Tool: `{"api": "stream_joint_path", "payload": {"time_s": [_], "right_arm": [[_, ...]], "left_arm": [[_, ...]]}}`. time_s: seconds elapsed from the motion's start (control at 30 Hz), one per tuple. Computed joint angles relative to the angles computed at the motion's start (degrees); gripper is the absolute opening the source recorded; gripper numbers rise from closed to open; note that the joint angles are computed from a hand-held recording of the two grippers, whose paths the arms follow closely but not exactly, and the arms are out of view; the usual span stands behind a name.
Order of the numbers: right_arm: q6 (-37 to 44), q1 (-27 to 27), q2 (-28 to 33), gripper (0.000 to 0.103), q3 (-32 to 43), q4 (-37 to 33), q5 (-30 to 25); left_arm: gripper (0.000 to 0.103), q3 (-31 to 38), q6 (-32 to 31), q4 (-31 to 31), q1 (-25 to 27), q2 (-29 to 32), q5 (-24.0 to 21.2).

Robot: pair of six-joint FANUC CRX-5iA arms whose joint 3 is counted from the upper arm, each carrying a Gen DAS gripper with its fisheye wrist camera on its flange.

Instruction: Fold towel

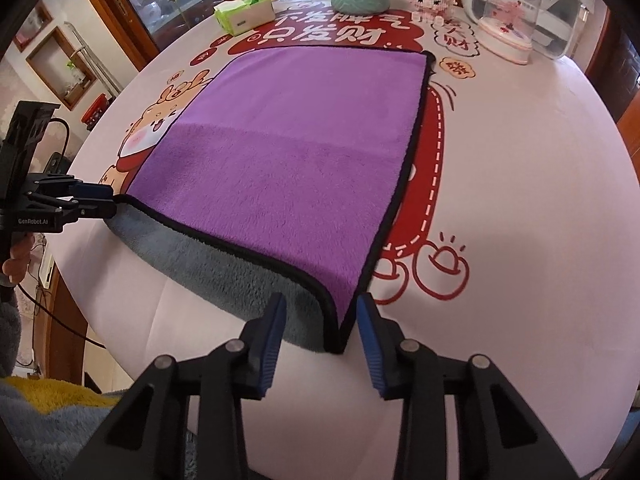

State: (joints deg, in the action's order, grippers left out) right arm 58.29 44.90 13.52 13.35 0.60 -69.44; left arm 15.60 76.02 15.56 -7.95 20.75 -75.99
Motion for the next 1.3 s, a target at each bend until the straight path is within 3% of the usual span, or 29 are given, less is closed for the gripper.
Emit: {"api": "stream_joint_path", "payload": {"time_s": [0.4, 0.63, 0.8, 0.97, 1.1, 1.3], "right_arm": [[3.6, -1.6, 2.2, 0.009, 2.8, -3.6, -2.1], [3.7, -1.0, 2.1, 0.006, 2.5, -2.5, -2.4], [3.3, -0.4, 1.9, 0.005, 2.1, -1.9, -2.4], [2.7, -0.2, 1.7, 0.005, 1.9, -1.6, -2.2], [2.3, -0.1, 1.7, 0.005, 1.8, -1.3, -2.2], [1.6, 0.3, 1.8, 0.005, 1.9, -0.6, -2.2]], "left_arm": [[0.041, 1.3, -3.8, 2.6, 0.1, 2.3, -1.6], [0.040, 2.0, -5.0, 2.3, -0.1, 2.9, -2.3], [0.030, 2.6, -4.7, 1.4, -0.5, 3.4, -2.9], [0.027, 3.2, -4.4, 0.6, -0.9, 4.0, -3.4], [0.014, 3.6, -3.3, -1.3, -1.8, 4.1, -3.3], [0.008, 4.2, -2.5, -3.8, -2.8, 3.8, -3.2]]}}
